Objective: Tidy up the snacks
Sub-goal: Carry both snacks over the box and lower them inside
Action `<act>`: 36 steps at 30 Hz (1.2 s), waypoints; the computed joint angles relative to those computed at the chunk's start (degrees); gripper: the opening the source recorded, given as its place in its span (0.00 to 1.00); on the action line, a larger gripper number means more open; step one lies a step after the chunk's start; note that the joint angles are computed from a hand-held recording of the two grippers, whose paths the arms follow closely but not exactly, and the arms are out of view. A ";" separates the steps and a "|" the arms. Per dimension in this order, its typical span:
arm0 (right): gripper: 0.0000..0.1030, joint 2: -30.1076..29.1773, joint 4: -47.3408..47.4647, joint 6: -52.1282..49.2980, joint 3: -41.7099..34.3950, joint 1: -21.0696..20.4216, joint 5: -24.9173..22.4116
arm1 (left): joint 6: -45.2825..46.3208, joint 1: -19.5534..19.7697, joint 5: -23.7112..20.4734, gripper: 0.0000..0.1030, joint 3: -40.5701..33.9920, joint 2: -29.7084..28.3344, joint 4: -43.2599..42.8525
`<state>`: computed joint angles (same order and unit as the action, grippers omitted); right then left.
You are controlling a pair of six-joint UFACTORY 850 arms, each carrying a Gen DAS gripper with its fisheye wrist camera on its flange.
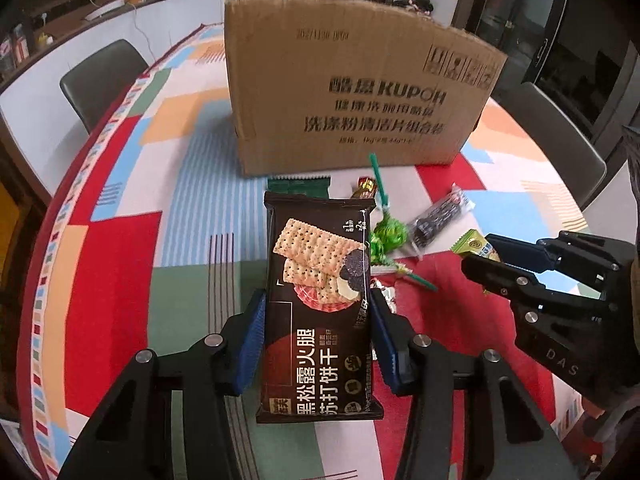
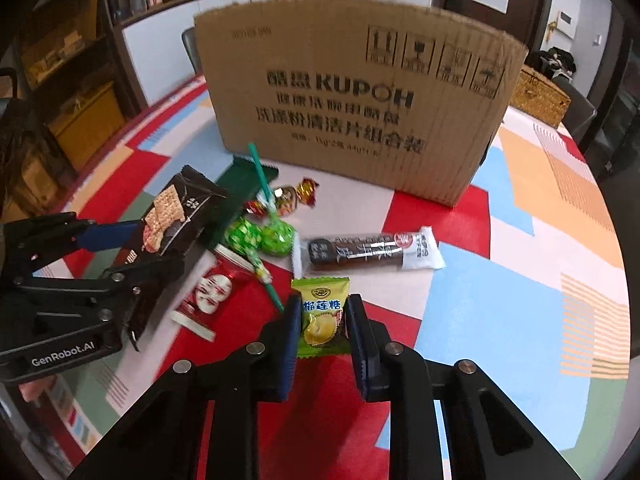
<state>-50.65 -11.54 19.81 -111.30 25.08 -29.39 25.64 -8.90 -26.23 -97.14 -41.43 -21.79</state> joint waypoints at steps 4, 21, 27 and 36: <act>0.23 1.44 -1.66 2.83 1.24 0.48 2.02 | 1.67 0.04 2.00 0.47 1.27 1.76 -1.39; 0.23 6.03 -9.18 10.91 1.85 -0.03 9.61 | 14.19 0.43 6.46 0.47 0.85 6.08 -13.19; 0.23 6.24 -12.27 13.69 0.17 -0.12 10.98 | 16.63 0.32 7.34 0.47 -1.74 5.79 -15.42; 0.23 4.17 -11.02 12.97 -5.36 -0.97 10.86 | 16.91 0.23 6.69 0.47 -8.02 3.43 -15.71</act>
